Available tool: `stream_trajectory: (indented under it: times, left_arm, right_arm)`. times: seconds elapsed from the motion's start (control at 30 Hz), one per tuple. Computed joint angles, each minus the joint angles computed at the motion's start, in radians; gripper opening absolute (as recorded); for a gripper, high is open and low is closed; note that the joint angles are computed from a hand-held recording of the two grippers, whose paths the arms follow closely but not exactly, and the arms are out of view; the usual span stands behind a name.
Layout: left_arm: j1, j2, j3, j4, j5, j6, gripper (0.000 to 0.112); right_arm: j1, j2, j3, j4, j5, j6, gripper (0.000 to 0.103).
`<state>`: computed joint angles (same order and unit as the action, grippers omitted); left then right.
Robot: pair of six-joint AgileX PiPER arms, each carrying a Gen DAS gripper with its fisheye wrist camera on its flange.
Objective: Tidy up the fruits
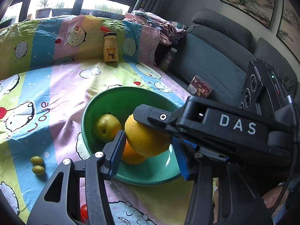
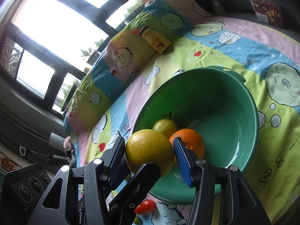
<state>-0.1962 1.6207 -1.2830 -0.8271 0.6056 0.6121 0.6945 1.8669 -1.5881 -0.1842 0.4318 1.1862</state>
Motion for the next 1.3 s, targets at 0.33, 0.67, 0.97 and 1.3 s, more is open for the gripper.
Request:
stream_trajectory:
  times: [0.33,0.67,0.97,1.3]
  left_arm:
    - [-0.006,0.034,-0.03,0.002,0.015,-0.007,0.05]
    - [0.051,0.071,-0.053,-0.178,0.114,0.088,0.029]
    - [0.003,0.017,-0.022,-0.033,0.032,-0.014,0.028]
    - [0.056,-0.154,0.063,0.25,-0.003,-0.234,0.038]
  right_arm:
    - [-0.008,-0.004,0.009,-0.013,0.017,0.031,0.056]
    - [-0.018,-0.01,0.026,0.015,-0.007,0.009,0.056]
    - [0.009,-0.001,-0.013,-0.119,0.081,0.124,0.056]
    - [0.06,0.024,-0.099,-0.205,0.196,0.134,0.056]
